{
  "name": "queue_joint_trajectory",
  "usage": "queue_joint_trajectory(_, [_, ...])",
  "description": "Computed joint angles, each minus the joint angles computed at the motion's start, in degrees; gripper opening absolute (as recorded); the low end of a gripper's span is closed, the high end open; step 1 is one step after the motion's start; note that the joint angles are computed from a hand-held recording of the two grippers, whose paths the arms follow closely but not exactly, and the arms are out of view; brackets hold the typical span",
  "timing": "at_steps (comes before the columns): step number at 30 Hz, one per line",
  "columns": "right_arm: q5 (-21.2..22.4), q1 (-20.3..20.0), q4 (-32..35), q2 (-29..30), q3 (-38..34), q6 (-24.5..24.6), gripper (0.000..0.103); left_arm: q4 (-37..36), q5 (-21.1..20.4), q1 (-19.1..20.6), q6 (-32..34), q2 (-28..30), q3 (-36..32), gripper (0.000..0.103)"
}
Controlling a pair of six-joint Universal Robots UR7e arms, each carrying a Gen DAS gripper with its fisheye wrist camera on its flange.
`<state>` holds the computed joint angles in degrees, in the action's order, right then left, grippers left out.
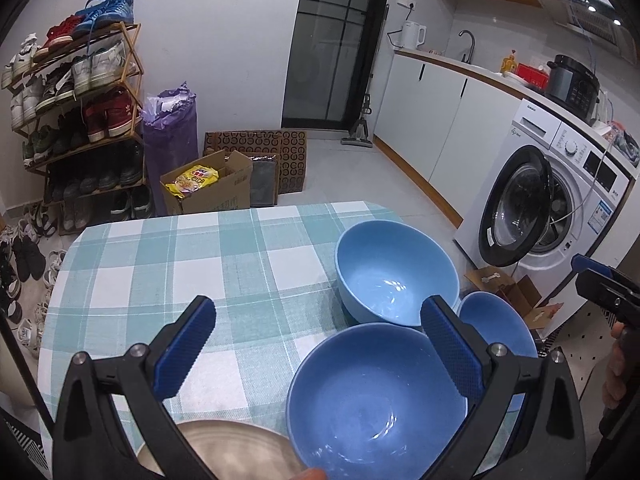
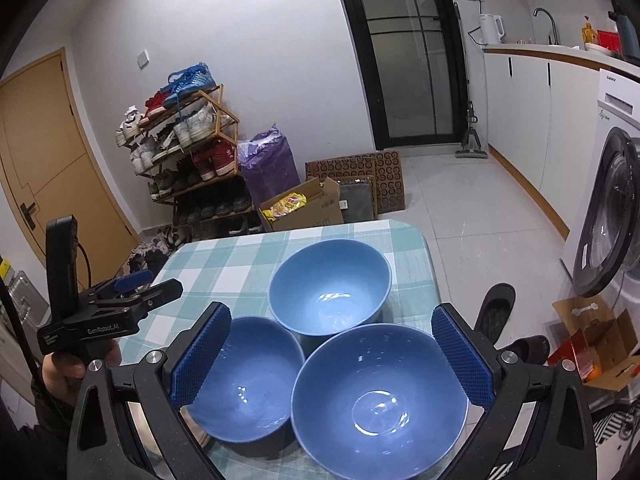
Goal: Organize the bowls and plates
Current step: 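Lower both tools onto the rim of the light blue bowl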
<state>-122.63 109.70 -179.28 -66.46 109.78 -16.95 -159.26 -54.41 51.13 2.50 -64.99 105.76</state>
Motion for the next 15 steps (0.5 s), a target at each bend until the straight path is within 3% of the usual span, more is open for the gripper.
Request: queue_joint_trajectory(15, [0.1,-4.3,0.1,4.4,-3.5,0.5,0.102,0.5,-0.2,1.2,0.7,5.1,-3.5,0.103])
